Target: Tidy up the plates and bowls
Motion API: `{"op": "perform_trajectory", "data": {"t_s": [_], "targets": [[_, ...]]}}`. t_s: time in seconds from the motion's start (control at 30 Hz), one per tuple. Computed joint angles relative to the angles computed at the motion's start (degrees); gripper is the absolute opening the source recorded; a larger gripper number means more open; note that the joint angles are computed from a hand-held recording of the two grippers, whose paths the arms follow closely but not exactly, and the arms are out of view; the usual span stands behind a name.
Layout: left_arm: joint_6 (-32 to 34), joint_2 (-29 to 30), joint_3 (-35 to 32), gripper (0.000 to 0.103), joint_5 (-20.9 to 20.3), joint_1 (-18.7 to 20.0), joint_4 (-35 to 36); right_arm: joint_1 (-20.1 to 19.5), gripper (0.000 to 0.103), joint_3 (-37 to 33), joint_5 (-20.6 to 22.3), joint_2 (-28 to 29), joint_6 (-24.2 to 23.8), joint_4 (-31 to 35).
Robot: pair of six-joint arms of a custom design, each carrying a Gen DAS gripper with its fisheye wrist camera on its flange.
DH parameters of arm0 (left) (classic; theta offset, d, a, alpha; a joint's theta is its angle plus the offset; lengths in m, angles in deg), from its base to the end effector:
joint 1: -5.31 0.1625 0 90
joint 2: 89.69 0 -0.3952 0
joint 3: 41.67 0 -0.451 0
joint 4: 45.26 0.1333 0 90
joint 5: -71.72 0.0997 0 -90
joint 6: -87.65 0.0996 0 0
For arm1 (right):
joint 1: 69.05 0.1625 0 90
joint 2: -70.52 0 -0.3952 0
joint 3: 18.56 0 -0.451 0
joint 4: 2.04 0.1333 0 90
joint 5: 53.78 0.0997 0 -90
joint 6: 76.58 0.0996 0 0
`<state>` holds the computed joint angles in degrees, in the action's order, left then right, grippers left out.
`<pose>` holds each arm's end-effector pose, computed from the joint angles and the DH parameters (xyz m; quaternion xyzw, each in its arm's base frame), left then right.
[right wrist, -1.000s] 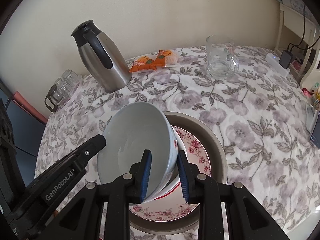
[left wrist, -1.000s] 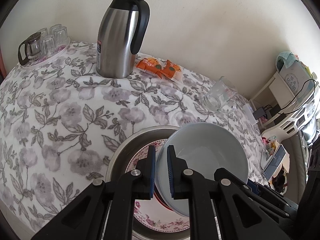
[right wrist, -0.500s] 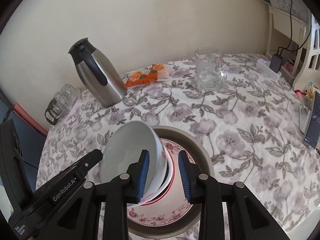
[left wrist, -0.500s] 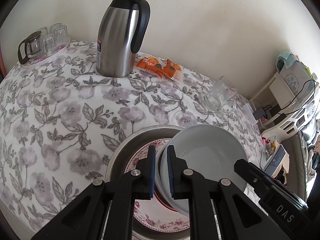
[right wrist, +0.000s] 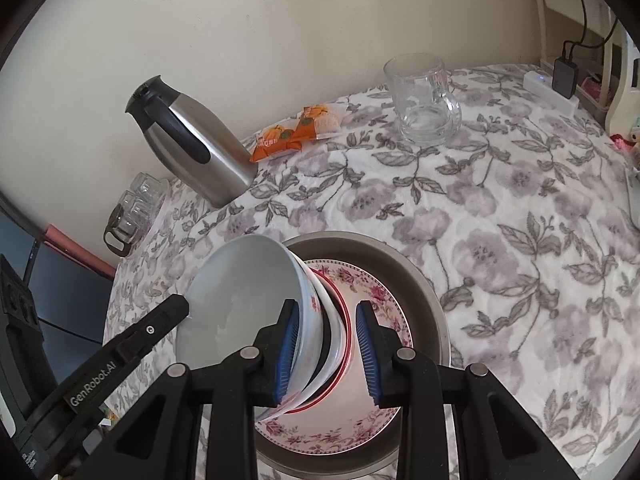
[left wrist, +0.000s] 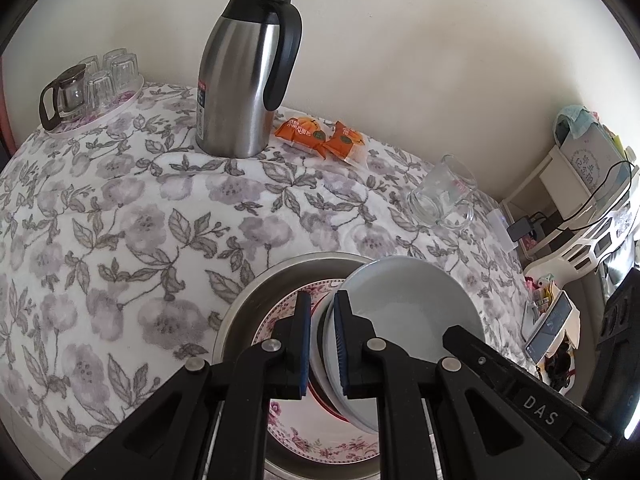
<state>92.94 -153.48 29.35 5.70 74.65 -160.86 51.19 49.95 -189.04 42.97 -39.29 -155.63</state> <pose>-0.1003 -0.7586 0.4054 0.1845 0.9484 -0.1822 0.1824 0.4620 -0.6682 0.0233 -0.1310 -0.8987 0.3602 0.2130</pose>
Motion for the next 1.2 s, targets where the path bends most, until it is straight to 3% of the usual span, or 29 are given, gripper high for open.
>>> {"op": "perform_trajectory", "data": {"t_s": [0.37,0.43,0.53,0.6,0.67,0.7,0.83,1.0,1.1,1.2], "targets": [[0.3,-1.5,1.1,0.012,0.9,-0.7,-1.7,1.5,0.032,-2.0,-3.4,0.7,-1.5,3.1],[0.2,-2.0,1.6,0.017,1.3,-0.8,-2.1,2.0,0.032,-2.1,-4.3,0.7,-1.5,3.7],[0.1,-2.9,2.7,0.036,2.2,-1.1,-3.1,2.6,0.032,-2.3,-5.1,0.8,-2.4,4.1],[-0.2,-3.3,3.2,0.054,2.9,-1.2,-3.5,3.0,0.041,-2.1,-5.5,0.8,-2.7,3.5],[-0.3,-3.8,4.1,0.064,4.4,-1.5,-4.0,3.3,0.063,-1.8,-6.1,0.8,-2.4,3.4],[-0.4,-4.1,4.5,0.067,5.2,-1.6,-4.3,3.4,0.063,-1.6,-6.4,0.9,-2.3,3.5],[-0.6,-5.1,6.1,0.075,7.3,-1.8,-4.8,3.8,0.077,-1.0,-7.1,0.8,-2.3,3.9],[-0.2,-6.8,8.4,0.083,9.4,-2.1,-6.7,4.5,0.085,0.2,-8.3,0.6,-2.2,3.8],[0.0,-8.0,10.0,0.088,10.6,-2.1,-8.6,5.0,0.101,0.7,-9.0,0.7,-2.4,3.6],[-0.6,-9.0,11.3,0.093,11.2,-1.8,-9.6,5.2,0.103,1.6,-9.1,0.8,-2.6,2.7]]}}
